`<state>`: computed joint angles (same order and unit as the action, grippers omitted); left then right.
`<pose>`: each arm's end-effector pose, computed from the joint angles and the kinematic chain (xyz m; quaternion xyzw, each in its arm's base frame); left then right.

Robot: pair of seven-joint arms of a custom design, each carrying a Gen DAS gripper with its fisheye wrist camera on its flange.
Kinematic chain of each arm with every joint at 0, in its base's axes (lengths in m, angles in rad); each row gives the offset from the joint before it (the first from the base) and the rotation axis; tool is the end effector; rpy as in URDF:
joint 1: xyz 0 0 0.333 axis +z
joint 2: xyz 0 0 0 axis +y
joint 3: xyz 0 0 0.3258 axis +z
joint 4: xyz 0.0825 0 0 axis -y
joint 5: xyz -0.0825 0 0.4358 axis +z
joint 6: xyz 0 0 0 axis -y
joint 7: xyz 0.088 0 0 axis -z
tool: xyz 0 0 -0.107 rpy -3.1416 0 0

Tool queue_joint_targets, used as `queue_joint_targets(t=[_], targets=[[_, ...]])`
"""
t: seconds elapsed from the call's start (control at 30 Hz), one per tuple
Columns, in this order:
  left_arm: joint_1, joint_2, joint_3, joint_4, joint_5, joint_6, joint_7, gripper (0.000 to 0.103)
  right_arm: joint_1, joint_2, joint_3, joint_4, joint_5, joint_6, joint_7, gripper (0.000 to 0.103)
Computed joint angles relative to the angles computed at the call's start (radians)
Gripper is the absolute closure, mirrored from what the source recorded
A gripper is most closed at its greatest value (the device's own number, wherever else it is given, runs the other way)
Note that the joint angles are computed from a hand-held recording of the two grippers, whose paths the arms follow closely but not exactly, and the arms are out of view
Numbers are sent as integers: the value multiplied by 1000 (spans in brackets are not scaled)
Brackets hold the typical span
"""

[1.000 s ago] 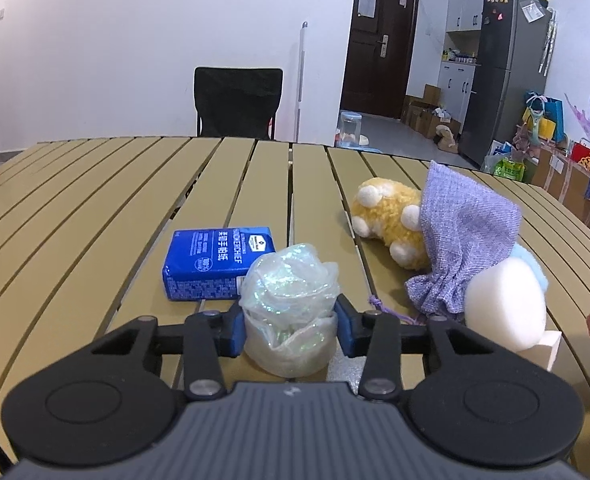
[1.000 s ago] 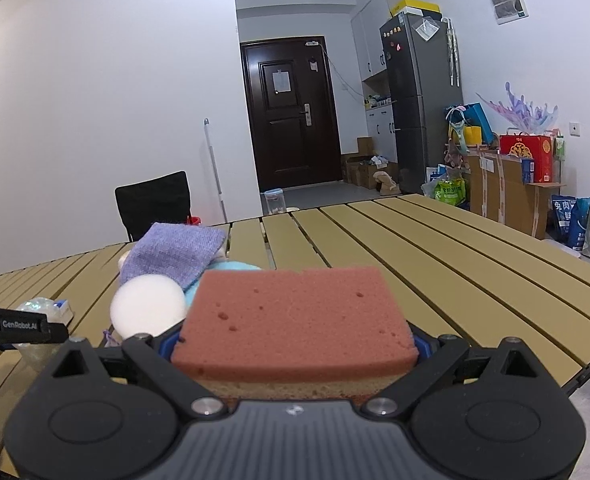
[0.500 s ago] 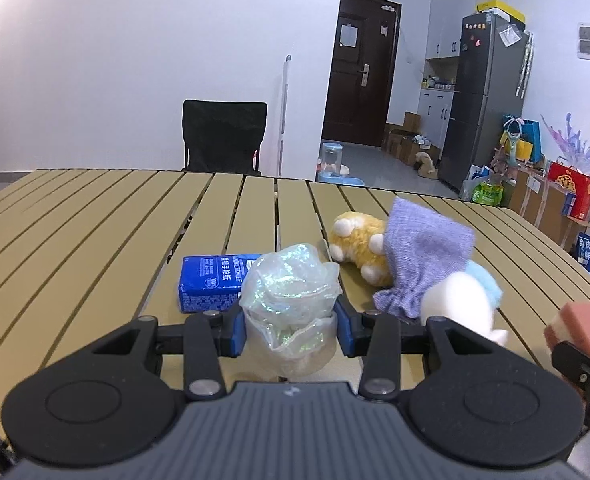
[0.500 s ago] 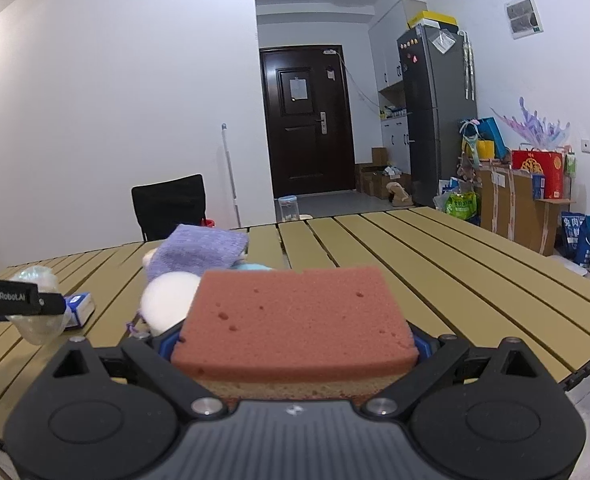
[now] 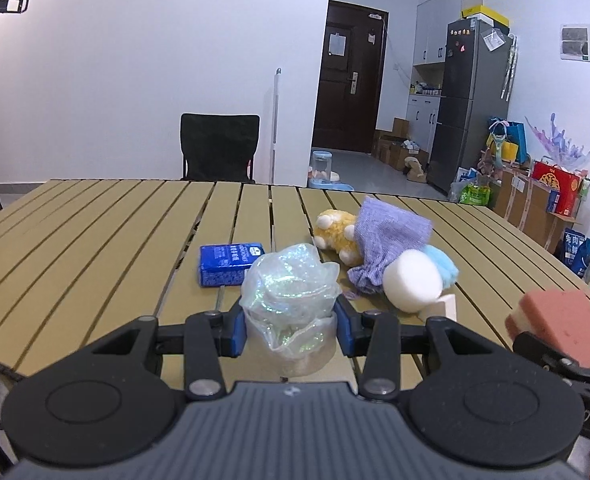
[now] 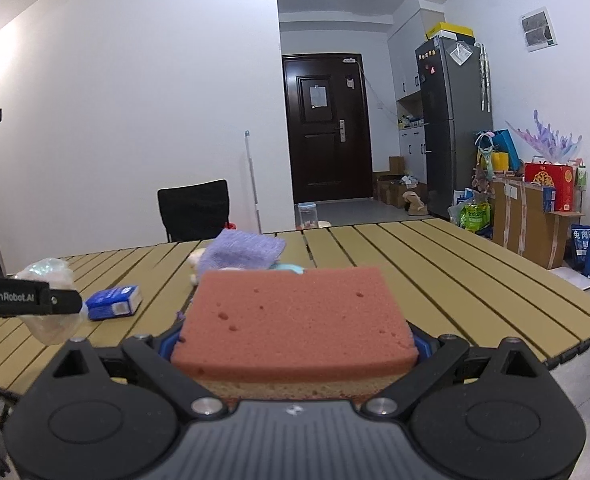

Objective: Collect trash
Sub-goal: 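Carry the plastic bag and sponge with both tools over the black trash bin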

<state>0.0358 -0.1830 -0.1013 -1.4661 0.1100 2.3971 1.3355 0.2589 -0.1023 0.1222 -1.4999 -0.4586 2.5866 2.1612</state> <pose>0.5499 -0.0448 0.9024 -0.6357 0.5605 -0.3882 0.3620 0.5485 0.2352 0.8612 -0.5818 0.5656 -0.3638 0.4575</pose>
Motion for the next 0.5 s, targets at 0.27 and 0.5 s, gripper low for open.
queue_joint_targets(t=[0.27,0.5], targets=[[4,-126,5,-110,-4,-6,14,61,-4,-112,24,-110,41,-8,-11,5],[5,-238,8,-212,-11,-13,29,61,-13,-202,51,-190,88,-20,-46,5]])
